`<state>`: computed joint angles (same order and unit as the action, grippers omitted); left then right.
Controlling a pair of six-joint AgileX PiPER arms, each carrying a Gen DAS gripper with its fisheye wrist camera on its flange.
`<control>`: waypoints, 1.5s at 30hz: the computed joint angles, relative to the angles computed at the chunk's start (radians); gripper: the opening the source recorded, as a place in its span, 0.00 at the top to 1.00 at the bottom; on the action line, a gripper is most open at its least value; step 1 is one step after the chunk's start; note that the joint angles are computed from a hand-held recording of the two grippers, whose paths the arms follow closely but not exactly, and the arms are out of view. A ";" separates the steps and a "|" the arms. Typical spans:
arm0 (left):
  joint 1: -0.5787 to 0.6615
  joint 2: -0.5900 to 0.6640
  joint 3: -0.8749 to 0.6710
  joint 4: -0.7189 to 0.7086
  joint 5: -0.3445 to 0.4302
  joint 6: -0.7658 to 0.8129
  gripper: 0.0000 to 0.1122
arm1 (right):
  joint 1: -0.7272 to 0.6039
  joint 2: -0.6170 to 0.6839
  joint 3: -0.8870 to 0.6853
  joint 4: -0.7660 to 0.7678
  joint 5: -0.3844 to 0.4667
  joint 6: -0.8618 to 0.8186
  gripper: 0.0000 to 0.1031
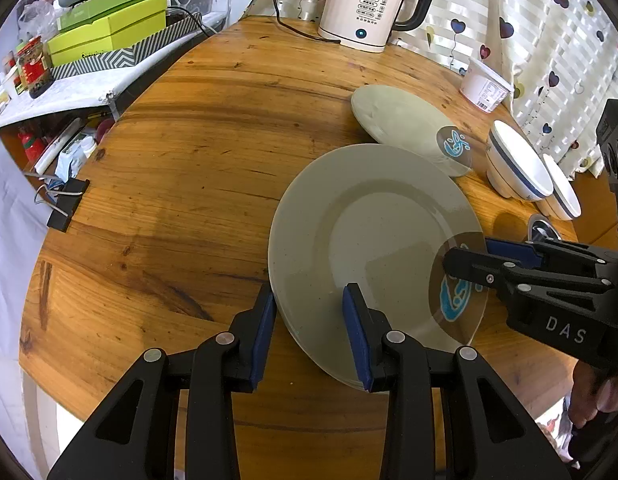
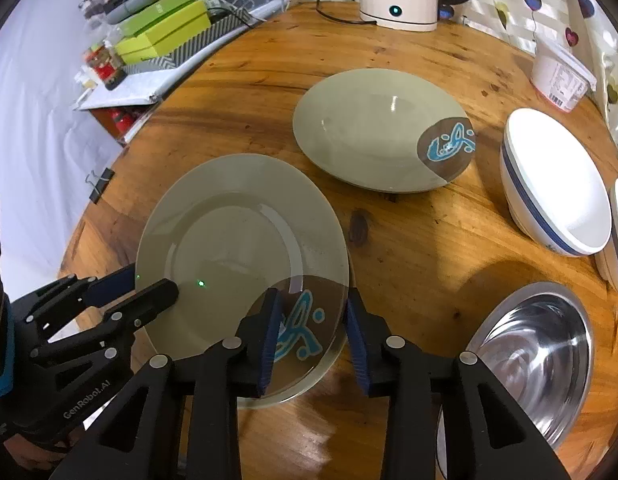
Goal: Organize plates and bowls
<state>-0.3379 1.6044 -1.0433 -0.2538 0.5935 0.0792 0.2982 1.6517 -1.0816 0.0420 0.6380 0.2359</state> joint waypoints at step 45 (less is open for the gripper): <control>0.050 -0.011 0.006 -0.138 -0.014 0.135 0.68 | -0.037 -0.092 0.133 0.109 -0.146 -0.119 0.70</control>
<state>-0.2879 1.5931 -1.0377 -0.3915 0.5791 0.2138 0.2609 1.5601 -0.9484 0.1505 0.4922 0.1169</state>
